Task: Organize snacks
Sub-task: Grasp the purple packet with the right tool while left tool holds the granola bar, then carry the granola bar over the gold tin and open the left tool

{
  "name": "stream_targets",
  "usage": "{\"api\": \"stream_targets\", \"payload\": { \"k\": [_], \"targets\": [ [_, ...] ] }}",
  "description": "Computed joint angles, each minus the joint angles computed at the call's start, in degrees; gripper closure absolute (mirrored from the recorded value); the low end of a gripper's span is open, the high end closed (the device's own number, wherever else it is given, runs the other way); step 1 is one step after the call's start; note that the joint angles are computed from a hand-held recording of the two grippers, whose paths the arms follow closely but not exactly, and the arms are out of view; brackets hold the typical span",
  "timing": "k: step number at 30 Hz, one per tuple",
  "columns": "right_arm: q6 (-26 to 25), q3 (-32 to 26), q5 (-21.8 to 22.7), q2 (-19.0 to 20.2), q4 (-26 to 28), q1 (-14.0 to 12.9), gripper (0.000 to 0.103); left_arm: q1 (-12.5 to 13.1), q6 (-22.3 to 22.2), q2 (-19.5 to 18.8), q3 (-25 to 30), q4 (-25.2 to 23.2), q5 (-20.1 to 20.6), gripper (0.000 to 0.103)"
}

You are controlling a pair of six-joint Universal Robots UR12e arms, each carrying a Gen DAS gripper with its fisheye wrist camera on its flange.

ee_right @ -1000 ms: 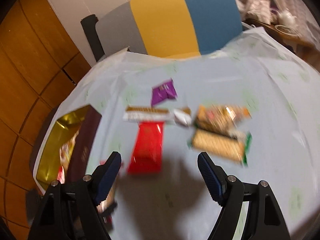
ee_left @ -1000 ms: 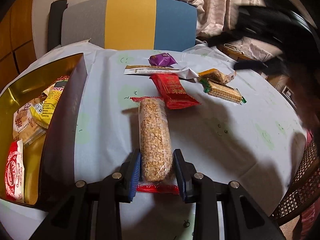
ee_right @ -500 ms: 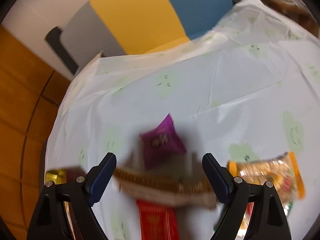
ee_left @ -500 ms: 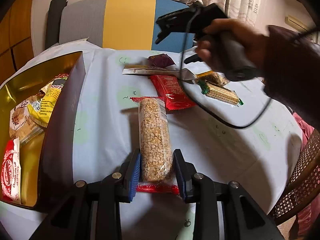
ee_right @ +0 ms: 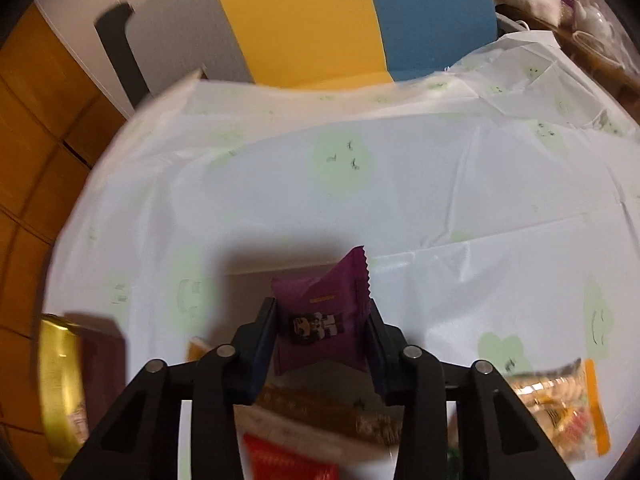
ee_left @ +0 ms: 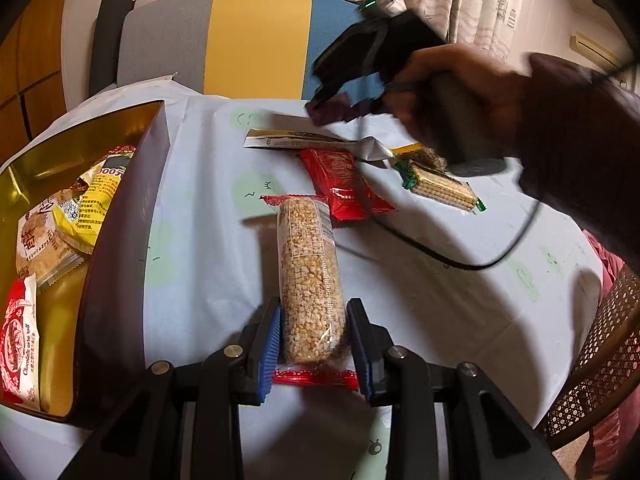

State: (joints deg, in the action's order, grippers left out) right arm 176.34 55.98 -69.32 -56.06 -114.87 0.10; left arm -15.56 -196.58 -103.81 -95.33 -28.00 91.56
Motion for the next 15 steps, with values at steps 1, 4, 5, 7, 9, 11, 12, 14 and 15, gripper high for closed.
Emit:
{"api": "stream_targets", "payload": {
  "k": [1,4,5,7,9,11,12,14,15],
  "targets": [
    [-0.2,1.5,2.4,-1.3,-0.7,-0.7,0.062,0.0,-0.1,0.0,0.0,0.0,0.0,0.071],
    [-2.7,6.3,6.8,-5.1,-2.0,-2.4,0.062,0.0,-0.5,0.0,0.0,0.0,0.0,0.071],
    [-4.2,8.1,8.6,-6.6,-1.7,-3.1,0.062,0.0,-0.5,0.0,0.0,0.0,0.0,0.071],
    [-8.3,11.9,10.5,-9.7,0.2,-4.4,0.062,-0.1,-0.3,0.0,0.0,0.0,0.3,0.071],
    [-11.6,15.6,10.1,-12.6,1.2,-5.3,0.061,-0.1,-0.4,0.0,0.0,-0.1,0.4,0.071],
    [-14.3,19.4,9.3,-15.2,3.5,-6.4,0.061,-0.2,-0.6,-0.1,0.3,-0.7,0.8,0.071],
    [-15.1,20.7,8.8,-16.1,4.5,-6.8,0.061,-0.3,-0.6,-0.2,0.5,-1.0,1.0,0.071],
    [-15.9,24.3,7.5,-18.2,5.2,-7.5,0.061,-0.6,-0.6,-0.4,1.1,-1.9,1.6,0.071],
    [-15.8,25.7,6.8,-18.9,5.2,-7.7,0.061,-0.7,-0.4,-0.5,1.4,-2.4,2.0,0.071]
  ]
}}
